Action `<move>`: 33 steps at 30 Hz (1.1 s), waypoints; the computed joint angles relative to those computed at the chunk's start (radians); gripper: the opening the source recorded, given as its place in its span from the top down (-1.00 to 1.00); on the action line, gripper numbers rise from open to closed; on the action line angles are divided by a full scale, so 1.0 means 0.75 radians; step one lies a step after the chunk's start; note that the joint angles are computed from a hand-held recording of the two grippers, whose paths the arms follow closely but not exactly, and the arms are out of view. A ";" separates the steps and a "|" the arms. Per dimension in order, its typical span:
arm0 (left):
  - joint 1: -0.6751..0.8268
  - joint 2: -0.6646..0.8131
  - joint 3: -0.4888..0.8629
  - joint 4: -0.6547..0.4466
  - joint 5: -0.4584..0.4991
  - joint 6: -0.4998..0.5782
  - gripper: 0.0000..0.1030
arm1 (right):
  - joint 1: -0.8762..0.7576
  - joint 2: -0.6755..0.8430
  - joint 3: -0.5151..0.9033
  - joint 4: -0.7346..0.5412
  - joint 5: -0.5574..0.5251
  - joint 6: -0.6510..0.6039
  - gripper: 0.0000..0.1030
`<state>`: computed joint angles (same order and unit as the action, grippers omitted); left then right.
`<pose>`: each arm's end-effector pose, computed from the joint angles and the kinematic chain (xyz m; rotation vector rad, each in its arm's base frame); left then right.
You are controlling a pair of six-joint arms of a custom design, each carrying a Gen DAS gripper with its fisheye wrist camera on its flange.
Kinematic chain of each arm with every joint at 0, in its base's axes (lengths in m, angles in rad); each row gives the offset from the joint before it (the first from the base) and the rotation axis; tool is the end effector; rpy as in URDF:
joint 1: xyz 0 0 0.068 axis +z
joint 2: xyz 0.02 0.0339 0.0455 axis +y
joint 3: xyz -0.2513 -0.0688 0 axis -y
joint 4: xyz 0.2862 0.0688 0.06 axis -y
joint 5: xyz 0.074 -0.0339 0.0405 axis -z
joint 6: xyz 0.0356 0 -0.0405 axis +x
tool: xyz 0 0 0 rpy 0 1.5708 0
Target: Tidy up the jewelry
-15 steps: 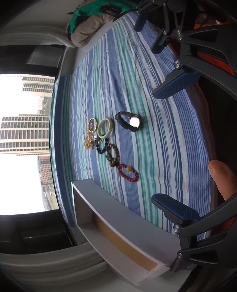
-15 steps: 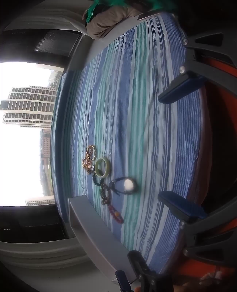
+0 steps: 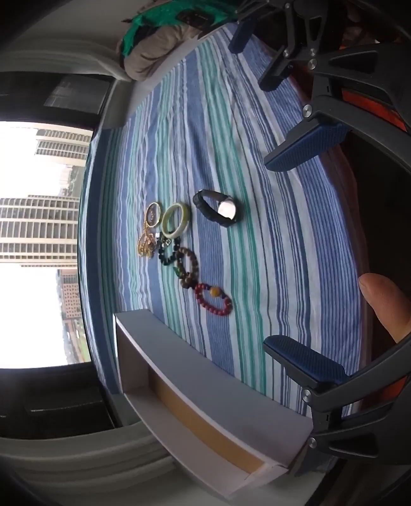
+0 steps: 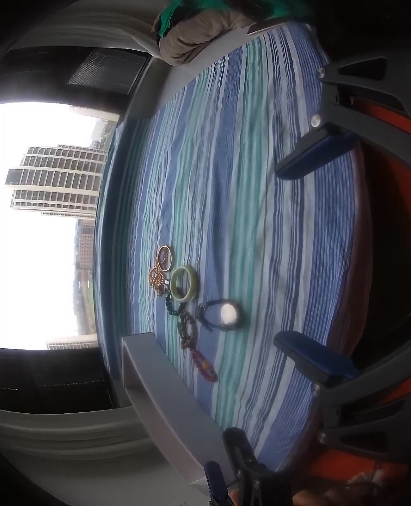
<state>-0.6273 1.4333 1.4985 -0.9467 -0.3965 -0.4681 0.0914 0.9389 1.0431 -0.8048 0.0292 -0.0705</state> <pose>0.2794 -0.1856 0.3585 0.0180 2.3631 -0.0364 0.2329 0.0203 0.3351 -0.1683 2.2649 -0.0221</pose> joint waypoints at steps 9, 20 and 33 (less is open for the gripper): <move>0.017 -0.001 -0.013 -0.033 0.029 -0.035 -0.99 | -0.006 -0.009 -0.005 -0.006 -0.010 0.003 -0.90; 0.022 -0.008 -0.015 -0.021 0.042 -0.047 -0.99 | -0.001 -0.003 0.016 -0.031 -0.015 0.005 -0.90; 0.018 -0.003 -0.029 -0.016 0.085 -0.064 -0.99 | 0.009 0.007 0.032 -0.049 -0.010 -0.005 -0.90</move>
<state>-0.6136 1.4310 1.4770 -0.9589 -0.3330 -0.5164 0.0980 0.9440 1.0669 -0.8415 0.0217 -0.0743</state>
